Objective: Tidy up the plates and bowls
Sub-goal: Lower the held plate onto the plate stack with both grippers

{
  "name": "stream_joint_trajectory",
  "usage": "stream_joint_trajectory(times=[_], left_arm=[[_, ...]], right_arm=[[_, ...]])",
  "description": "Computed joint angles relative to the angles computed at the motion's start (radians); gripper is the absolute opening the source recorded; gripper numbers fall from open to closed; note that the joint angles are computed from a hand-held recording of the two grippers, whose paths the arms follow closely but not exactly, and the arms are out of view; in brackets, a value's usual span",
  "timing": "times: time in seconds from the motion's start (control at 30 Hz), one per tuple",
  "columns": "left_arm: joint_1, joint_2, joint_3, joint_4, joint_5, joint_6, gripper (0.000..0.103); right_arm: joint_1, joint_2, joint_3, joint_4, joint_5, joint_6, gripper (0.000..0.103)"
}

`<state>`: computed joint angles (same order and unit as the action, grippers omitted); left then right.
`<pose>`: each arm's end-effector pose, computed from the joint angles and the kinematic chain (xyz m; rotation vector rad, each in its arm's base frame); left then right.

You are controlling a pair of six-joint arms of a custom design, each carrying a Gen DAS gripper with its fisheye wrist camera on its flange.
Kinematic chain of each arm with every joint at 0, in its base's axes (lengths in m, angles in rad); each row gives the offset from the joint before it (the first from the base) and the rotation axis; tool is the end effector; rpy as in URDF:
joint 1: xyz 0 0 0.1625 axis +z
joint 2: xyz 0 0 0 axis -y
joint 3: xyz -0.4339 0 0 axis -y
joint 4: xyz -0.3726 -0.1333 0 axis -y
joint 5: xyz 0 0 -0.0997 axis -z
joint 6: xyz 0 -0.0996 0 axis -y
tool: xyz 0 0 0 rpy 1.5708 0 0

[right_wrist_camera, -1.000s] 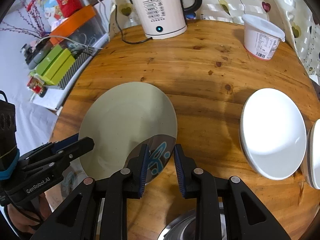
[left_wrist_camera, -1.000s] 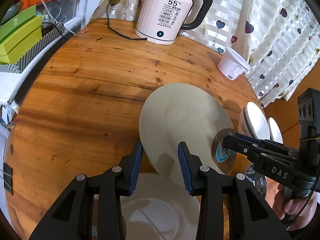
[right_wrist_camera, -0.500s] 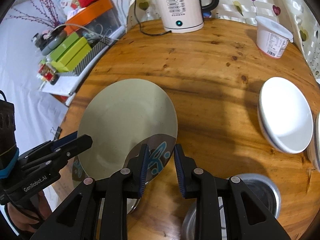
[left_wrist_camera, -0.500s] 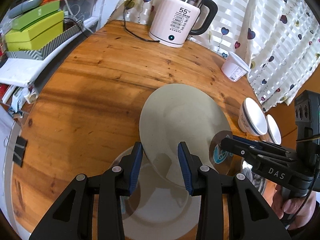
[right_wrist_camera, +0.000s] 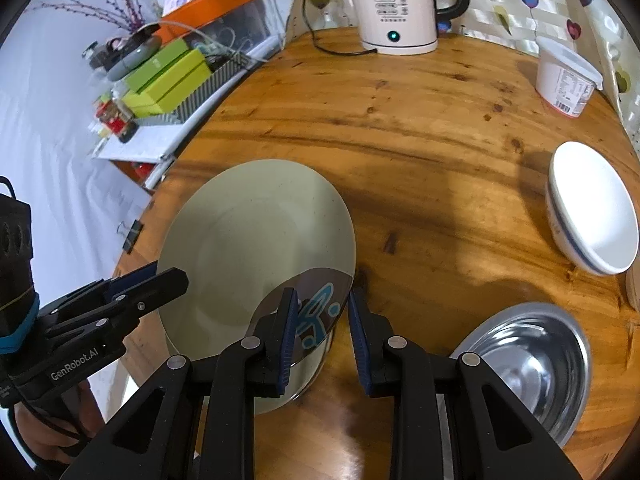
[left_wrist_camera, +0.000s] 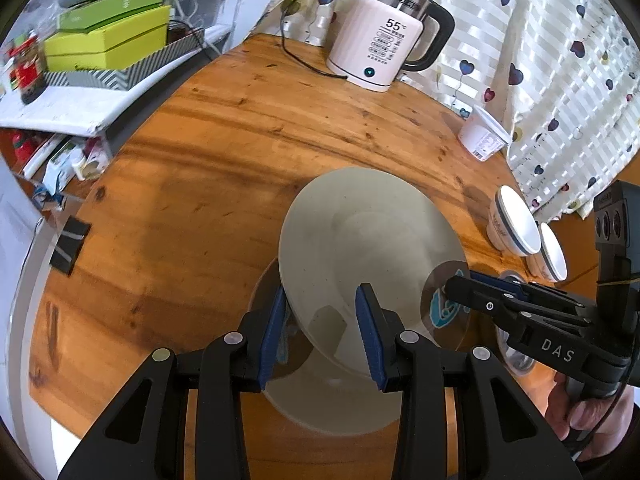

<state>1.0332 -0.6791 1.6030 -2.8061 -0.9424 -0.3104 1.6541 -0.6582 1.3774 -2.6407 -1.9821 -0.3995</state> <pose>-0.1843 -0.6839 0.0916 0.1631 2.6001 -0.7201 0.1554 -0.7382 0.1310 0.5401 -2.6047 0.3778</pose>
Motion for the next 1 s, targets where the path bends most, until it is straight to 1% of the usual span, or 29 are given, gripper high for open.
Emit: stream_joint_trajectory(times=[0.43,1.0], left_arm=[[-0.013,-0.043,0.105,-0.046,0.015,-0.049,0.038],[-0.011,-0.044,0.136,-0.051,0.024,-0.089,0.038]], right_arm=[[-0.001,-0.021,0.067,-0.014,0.010,-0.005,0.025],[-0.002,-0.015,0.075,-0.001,-0.002,-0.020,0.026]])
